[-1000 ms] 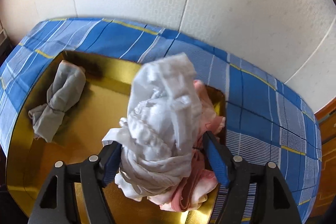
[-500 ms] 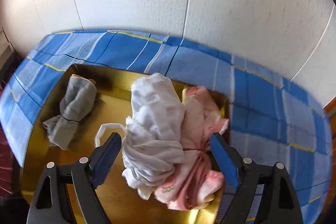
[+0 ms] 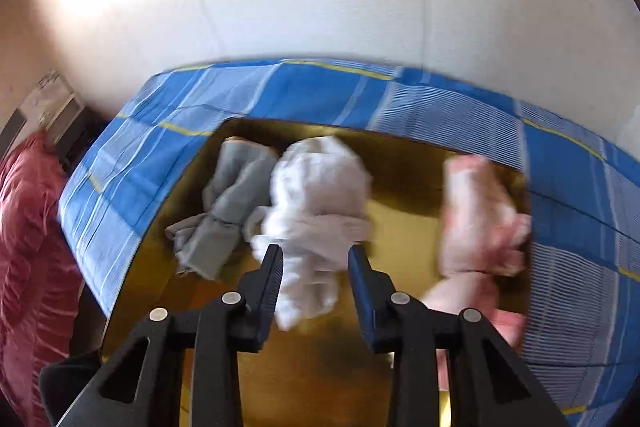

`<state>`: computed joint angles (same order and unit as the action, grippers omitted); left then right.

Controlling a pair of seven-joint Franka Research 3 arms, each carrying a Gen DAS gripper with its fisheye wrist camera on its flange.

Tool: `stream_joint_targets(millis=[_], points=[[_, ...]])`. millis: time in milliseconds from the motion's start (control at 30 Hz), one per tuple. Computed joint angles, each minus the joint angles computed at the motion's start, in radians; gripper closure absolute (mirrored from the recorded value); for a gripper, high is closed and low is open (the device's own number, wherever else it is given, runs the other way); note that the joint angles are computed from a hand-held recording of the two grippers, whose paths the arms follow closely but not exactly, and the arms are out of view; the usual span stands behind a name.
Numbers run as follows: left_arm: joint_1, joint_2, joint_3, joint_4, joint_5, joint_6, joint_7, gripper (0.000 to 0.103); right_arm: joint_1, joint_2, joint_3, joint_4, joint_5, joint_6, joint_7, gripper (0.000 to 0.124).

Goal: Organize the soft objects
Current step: 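Move the right gripper to the shelf and grasp the black bundle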

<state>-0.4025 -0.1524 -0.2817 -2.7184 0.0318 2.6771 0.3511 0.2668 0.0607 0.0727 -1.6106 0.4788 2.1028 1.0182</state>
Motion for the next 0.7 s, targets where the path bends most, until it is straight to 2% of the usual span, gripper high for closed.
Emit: stream_joint_targets(millis=[100, 200, 233, 300, 433, 500, 600, 700], points=[[-0.001, -0.001, 0.001, -0.003, -0.002, 0.004, 0.002, 0.06, 0.031, -0.007, 0.021, -0.026, -0.046, 0.05, 0.001, 0.09], [-0.003, -0.005, 0.003, -0.008, -0.008, 0.009, 0.005, 0.061, 0.063, 0.011, 0.026, -0.033, -0.205, 0.109, 0.094, 0.091], [-0.003, -0.007, 0.004, -0.011, -0.012, 0.014, 0.006, 0.061, 0.065, 0.026, 0.022, -0.017, -0.229, 0.101, 0.123, 0.09], [-0.003, -0.007, 0.004, -0.013, -0.013, 0.018, 0.008, 0.062, 0.043, 0.005, 0.014, -0.028, -0.14, 0.074, 0.096, 0.09], [-0.002, -0.007, 0.003, -0.014, -0.007, 0.017, 0.01, 0.062, -0.02, -0.073, -0.022, -0.067, 0.138, -0.064, -0.062, 0.09], [-0.003, -0.009, 0.003, -0.014, -0.007, 0.017, 0.008, 0.062, -0.047, -0.147, -0.056, -0.124, 0.239, -0.172, -0.188, 0.09], [-0.003, -0.01, 0.003, -0.014, -0.008, 0.016, 0.009, 0.062, -0.063, -0.263, -0.097, -0.23, 0.291, -0.281, -0.33, 0.09], [-0.004, -0.01, 0.003, -0.015, -0.009, 0.016, 0.008, 0.062, -0.074, -0.398, -0.129, -0.359, 0.257, -0.362, -0.471, 0.09]])
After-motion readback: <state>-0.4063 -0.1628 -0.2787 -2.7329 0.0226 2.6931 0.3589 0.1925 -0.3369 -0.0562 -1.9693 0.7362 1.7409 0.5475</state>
